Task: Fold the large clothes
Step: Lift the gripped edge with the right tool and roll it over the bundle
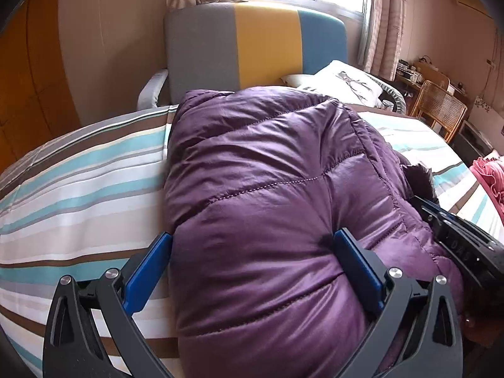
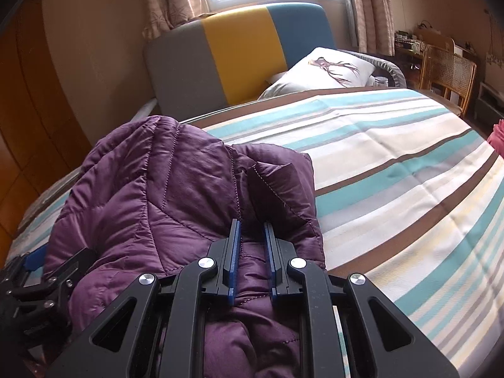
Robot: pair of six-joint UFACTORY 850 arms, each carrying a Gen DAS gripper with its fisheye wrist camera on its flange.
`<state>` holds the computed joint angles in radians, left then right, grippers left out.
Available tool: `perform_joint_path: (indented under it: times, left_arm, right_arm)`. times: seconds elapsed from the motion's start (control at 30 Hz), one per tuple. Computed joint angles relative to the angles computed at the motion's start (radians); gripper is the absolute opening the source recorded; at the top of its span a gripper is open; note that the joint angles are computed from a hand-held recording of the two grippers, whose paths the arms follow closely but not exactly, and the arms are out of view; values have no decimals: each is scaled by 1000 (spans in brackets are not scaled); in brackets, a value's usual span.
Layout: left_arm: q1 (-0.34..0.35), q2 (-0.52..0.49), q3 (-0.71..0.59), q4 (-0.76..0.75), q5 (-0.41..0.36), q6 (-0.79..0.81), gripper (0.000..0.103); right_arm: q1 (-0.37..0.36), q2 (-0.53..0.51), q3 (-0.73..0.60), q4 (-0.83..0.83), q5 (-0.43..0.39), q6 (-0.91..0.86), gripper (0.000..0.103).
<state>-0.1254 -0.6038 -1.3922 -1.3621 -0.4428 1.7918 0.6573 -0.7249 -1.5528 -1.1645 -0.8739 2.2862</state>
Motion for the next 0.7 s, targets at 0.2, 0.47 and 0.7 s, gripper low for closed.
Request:
perform_joint_path:
  times: [0.2, 0.47, 0.7]
  left_arm:
    - [44, -17, -49, 128, -124, -162, 101]
    - [114, -8, -46, 112, -201, -159, 101]
    - [149, -94, -174, 303, -398, -371, 101]
  right_arm:
    - [7, 49, 32, -3, 22, 0, 14]
    - [56, 134, 124, -48, -12, 126, 64]
    - [31, 182, 227, -107, 183, 318, 64]
